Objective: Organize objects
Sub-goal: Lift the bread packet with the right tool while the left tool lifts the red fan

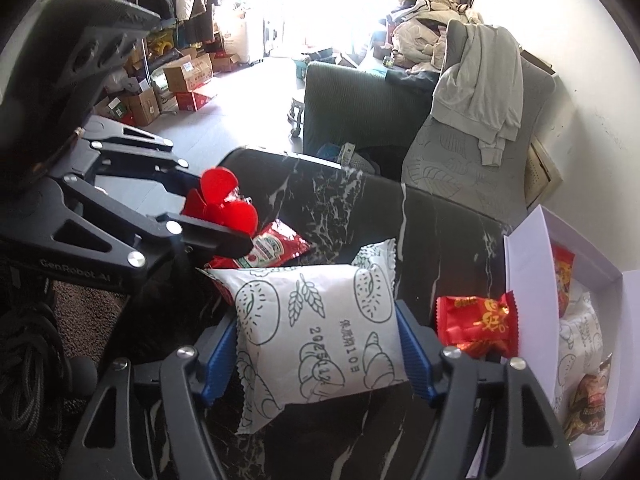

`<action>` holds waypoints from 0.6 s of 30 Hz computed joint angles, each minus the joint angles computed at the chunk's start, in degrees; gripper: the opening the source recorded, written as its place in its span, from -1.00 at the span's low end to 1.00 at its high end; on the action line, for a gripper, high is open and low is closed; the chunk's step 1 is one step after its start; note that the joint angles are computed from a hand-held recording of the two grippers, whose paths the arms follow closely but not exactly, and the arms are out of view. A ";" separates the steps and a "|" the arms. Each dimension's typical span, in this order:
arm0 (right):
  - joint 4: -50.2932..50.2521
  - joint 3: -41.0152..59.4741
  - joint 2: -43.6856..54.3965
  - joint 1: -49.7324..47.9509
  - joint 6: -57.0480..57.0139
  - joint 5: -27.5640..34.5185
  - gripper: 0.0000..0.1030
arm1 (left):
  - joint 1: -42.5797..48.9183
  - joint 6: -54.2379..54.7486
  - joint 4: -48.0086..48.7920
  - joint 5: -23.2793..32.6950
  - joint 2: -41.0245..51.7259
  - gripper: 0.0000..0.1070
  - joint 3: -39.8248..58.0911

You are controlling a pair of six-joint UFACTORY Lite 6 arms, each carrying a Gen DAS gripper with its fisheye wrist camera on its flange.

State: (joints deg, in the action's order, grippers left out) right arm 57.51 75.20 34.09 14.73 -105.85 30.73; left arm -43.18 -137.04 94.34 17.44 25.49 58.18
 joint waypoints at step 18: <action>-2.09 5.21 -2.13 1.45 12.53 0.74 0.40 | 3.96 24.92 -20.98 3.82 -7.44 -0.31 1.09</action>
State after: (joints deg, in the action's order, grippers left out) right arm 55.42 80.41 31.96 16.18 -93.33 31.47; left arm -39.21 -112.12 73.36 21.27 18.04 59.27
